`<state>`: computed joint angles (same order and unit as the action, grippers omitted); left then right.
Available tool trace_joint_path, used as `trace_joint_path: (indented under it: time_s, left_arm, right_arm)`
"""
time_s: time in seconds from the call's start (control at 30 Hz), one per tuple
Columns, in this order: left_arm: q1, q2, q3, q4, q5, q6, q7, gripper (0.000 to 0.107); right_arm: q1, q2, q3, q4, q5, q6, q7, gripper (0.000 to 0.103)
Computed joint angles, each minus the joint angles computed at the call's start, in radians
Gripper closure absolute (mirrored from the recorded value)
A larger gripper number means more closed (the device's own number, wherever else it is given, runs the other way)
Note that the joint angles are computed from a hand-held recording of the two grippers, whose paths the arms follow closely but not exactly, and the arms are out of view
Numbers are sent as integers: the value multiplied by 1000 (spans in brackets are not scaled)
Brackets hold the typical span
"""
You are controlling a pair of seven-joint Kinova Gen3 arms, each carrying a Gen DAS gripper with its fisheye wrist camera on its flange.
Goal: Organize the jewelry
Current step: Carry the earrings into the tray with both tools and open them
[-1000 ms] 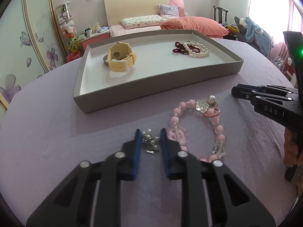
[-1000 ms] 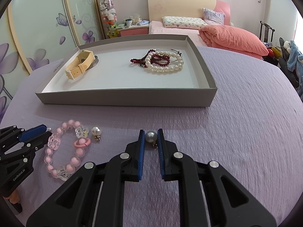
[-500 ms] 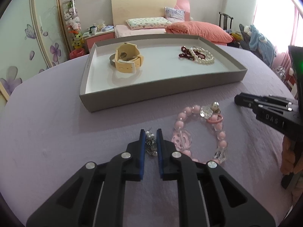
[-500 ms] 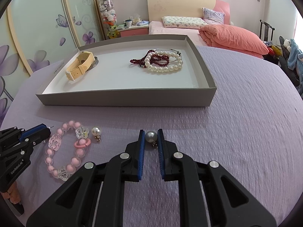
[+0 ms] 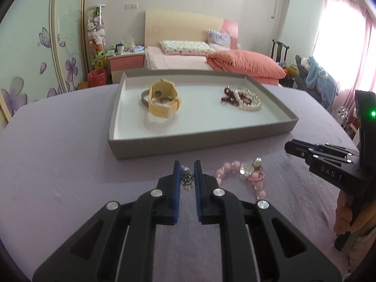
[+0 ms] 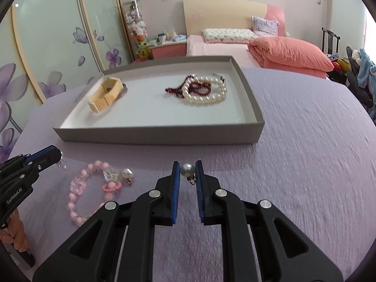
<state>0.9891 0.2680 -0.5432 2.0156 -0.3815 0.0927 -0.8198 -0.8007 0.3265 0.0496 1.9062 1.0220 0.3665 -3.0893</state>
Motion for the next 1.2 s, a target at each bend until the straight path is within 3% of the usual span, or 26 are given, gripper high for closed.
trace_joint_path:
  time_s: [0.2, 0.63, 0.97, 1.2]
  left_arm:
    - [140, -9, -158, -1, 9, -30, 14, 97]
    - [295, 1, -363, -43, 161, -62, -97, 97]
    - [207, 63, -313, -152, 240, -50, -169, 97]
    - [83, 110, -212, -209, 289, -52, -199, 97]
  right_arm:
    - [-18, -24, 7, 4, 102, -7, -84, 89]
    - [36, -57, -88, -40, 368, 71, -273, 89]
    - [141, -8, -168, -103, 562, 83, -420, 89]
    - [213, 55, -208, -141, 655, 76, -499, 89]
